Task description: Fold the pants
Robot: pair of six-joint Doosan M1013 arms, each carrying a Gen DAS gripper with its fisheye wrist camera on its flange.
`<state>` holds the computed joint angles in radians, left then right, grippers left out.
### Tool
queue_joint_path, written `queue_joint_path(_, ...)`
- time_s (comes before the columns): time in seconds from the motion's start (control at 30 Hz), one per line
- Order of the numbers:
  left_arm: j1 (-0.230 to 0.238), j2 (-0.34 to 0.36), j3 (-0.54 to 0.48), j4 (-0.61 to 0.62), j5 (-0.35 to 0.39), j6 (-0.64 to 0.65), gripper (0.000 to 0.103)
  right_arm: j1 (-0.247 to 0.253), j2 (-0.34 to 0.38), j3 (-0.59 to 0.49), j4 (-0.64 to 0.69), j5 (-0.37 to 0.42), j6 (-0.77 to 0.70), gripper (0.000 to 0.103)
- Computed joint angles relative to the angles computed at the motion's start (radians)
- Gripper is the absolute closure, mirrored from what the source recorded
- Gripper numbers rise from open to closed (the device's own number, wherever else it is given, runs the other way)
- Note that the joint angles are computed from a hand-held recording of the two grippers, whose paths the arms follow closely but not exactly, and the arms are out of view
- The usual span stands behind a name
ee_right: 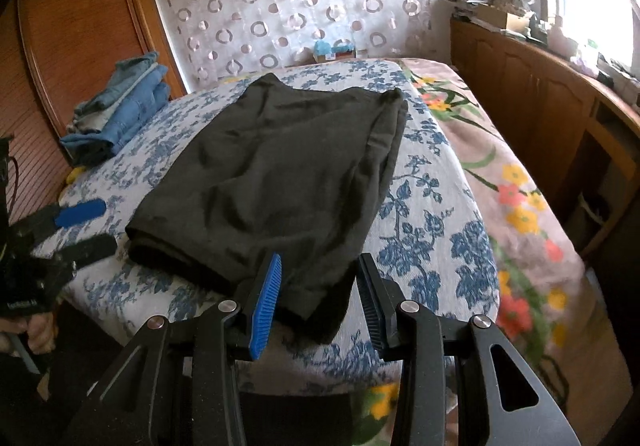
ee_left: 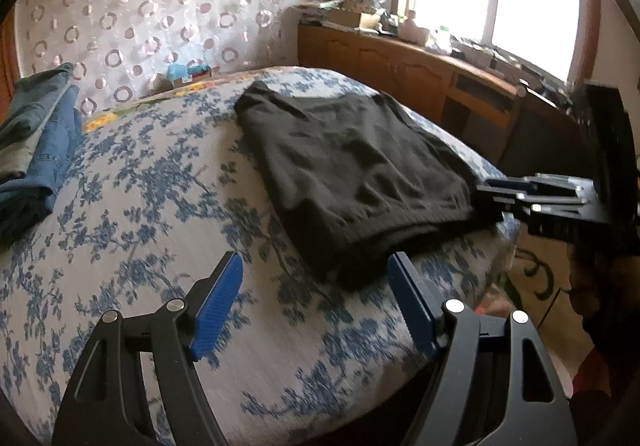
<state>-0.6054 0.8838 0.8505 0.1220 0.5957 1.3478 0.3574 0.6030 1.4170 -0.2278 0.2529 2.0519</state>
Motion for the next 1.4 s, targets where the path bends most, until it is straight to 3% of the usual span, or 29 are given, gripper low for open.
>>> queue_joint_path(0.17,-0.005,0.035,-0.061,0.015,0.065,0.032,0.028,0.002,-0.005,0.013,-0.022,-0.013,0.024,0.063)
queue_joint_path(0.27,-0.012,0.058,-0.099,0.112,0.118,-0.026,0.028,0.003,-0.001,0.011,-0.041,-0.008,0.045,0.063)
queue_joint_path(0.57,-0.001,0.062,-0.1,0.086,0.094,-0.046,0.034,0.007,0.002,0.016,-0.083,-0.006,0.09,0.063)
queue_joint_path(0.83,0.0,0.081,-0.133,0.04,0.1,0.006,0.054,0.01,-0.002,0.022,-0.046,-0.007,0.05,0.063)
queue_joint_path(0.93,0.001,0.074,-0.117,0.028,0.089,0.006,0.056,0.014,-0.001,0.022,-0.103,-0.007,0.1,0.063)
queue_joint_path(1.03,0.006,0.067,-0.102,-0.026,0.07,0.054,0.068,0.017,0.0,0.023,-0.125,-0.008,0.118,0.065)
queue_joint_path(1.17,0.007,0.068,-0.101,-0.08,0.059,0.112,0.083,0.009,0.002,0.02,0.069,-0.022,-0.068,0.082)
queue_joint_path(1.4,0.008,0.054,-0.09,-0.088,0.039,0.11,0.095,-0.006,0.003,0.025,0.405,-0.05,-0.389,0.09)
